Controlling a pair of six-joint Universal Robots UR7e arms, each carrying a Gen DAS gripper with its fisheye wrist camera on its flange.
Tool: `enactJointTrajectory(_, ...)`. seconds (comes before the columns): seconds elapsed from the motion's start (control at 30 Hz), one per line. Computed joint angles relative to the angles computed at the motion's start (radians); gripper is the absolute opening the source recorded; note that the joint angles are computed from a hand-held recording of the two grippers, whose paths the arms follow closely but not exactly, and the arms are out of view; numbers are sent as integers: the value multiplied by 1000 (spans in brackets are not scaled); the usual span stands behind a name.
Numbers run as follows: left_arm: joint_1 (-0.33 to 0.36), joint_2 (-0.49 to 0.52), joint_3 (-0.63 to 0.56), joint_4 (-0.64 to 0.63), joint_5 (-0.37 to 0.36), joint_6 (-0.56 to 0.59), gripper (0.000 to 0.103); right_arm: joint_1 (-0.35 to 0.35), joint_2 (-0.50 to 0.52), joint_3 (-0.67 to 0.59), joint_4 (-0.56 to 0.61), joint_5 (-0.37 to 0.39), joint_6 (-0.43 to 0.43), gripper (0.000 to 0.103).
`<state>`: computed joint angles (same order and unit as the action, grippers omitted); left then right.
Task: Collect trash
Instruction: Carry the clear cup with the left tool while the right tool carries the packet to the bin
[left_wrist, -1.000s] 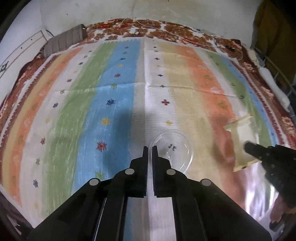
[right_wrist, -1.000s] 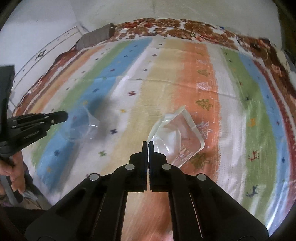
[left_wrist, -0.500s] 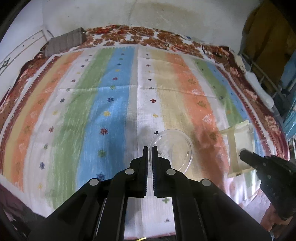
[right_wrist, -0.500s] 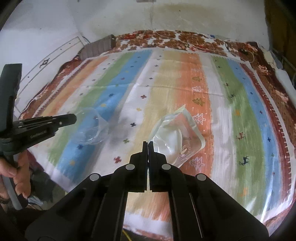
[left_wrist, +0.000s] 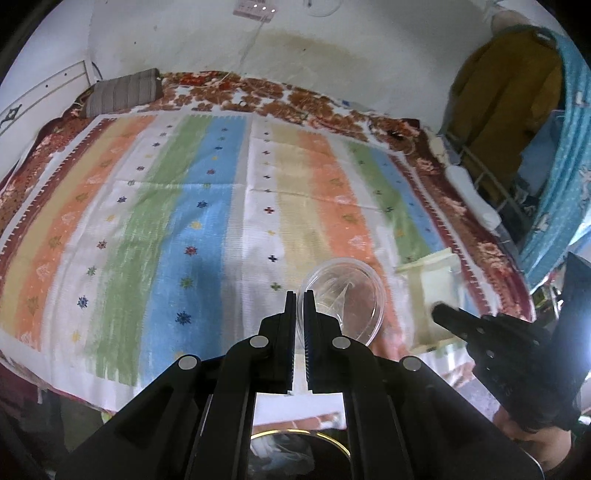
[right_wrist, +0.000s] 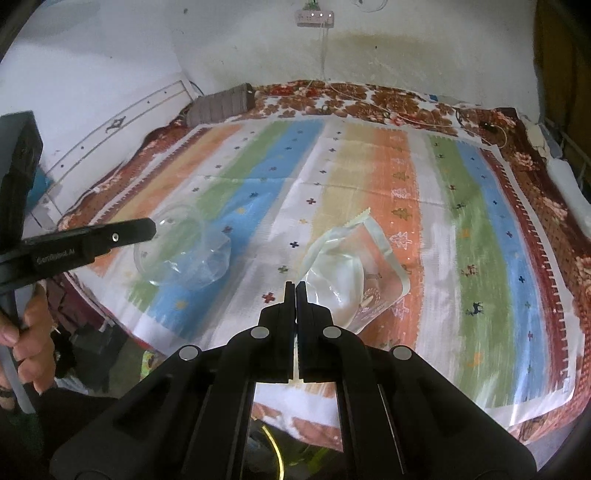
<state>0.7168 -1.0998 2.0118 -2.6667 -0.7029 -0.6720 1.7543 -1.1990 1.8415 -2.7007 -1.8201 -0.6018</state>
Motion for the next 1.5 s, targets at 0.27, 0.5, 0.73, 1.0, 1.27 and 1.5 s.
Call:
enactJointTrajectory(0.27,-62,-61,87,-8,-9,-30,3,14,-96,95,15,33,-4,0)
enactJointTrajectory(0.5,-118,-111,167,-25,-2,-84,3,20,-159,155,11,50,-8,0)
enactJointTrajectory(0.73,-162,-155,241,-40,-5,-153,3,26,-216,218,13,73,-38,0)
enactJointTrajectory(1.0,-212,-188,314,22,-36,-224,3,30,-279,304,34,39,-49,0)
enactJointTrajectory(1.27,-257,-236,400,59,-68,-372,3,15,-323,385,52,28,-42,0)
enactJointTrajectory(1.5,-265,-236,425,165,-137,-504,3,10,-326,439,82,-13,-29,0)
